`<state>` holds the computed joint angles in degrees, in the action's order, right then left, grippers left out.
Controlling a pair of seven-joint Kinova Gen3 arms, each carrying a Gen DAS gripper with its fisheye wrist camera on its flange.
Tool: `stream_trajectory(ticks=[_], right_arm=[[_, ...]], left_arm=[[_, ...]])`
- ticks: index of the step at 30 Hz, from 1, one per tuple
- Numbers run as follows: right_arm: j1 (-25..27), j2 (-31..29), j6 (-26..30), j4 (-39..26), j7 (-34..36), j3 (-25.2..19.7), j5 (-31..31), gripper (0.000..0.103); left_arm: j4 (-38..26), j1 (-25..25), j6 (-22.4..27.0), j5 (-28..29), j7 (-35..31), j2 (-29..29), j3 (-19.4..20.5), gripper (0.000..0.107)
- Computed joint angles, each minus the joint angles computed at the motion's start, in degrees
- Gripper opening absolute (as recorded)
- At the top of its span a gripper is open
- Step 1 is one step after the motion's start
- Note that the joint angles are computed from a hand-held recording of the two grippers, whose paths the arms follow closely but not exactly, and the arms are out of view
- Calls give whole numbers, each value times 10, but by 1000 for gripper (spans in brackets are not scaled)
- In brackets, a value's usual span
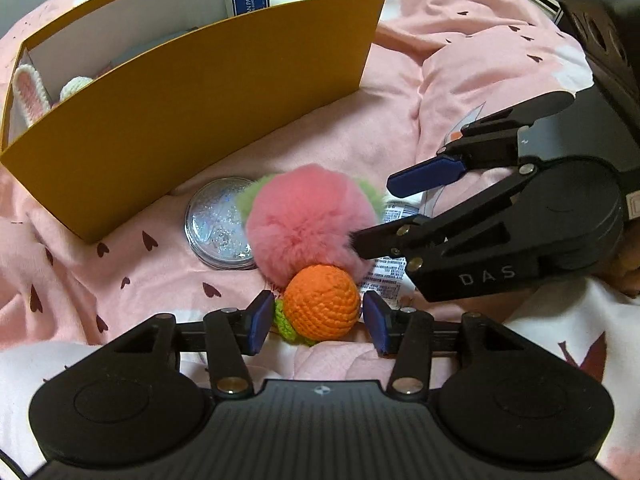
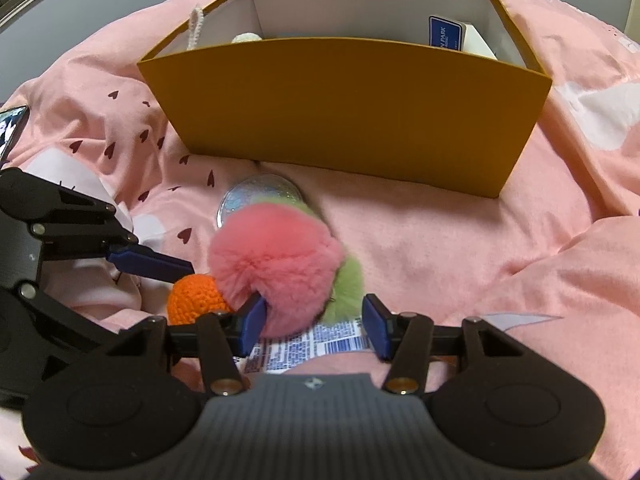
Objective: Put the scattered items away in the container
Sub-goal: 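Grasp the orange crocheted ball with the left tool while the right tool grasps the pink pompom, then lift and carry the orange ball and pink pompom toward the orange box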
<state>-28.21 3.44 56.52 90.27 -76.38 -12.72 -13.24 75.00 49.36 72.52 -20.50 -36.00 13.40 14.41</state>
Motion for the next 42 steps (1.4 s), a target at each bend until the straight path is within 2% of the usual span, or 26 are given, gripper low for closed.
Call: stream_trajectory(ticks=[4,6,8,16,18,22,27,31,35,42], right_arm=[[0,0,0,0,0,0,0,56],[0,0,0,0,1,0,-1,56],[0,0,0,0,1,1,0,56],[5,-8,-12,5,20,1,-16,58],[5,-12,-17,6,31,1,-20,62],[5,-14,-20,2,72,-1,-34,73],[-16,0,-27,-14,104,-14,4,83],[-33,17,-33,-20,115,-19,28,82],[-42,39,-26,-29,102,-18,36,72],[-53,48,-45,-11,78,-18,53,70]], left_arm=[[-6,-3,9,11,-9,11,0,56],[-6,-1,13,11,-4,13,-3,49],[-5,2,14,8,2,11,-5,46],[0,7,30,-17,48,-14,-6,46],[0,3,37,-24,63,-24,-3,46],[-22,3,87,-46,96,-20,-2,46],[-26,-8,113,-41,119,-14,-5,46],[-18,-7,108,-47,119,-12,-2,46],[-7,-9,99,-44,120,-12,-2,46],[-3,-10,97,-42,119,-12,-1,46]])
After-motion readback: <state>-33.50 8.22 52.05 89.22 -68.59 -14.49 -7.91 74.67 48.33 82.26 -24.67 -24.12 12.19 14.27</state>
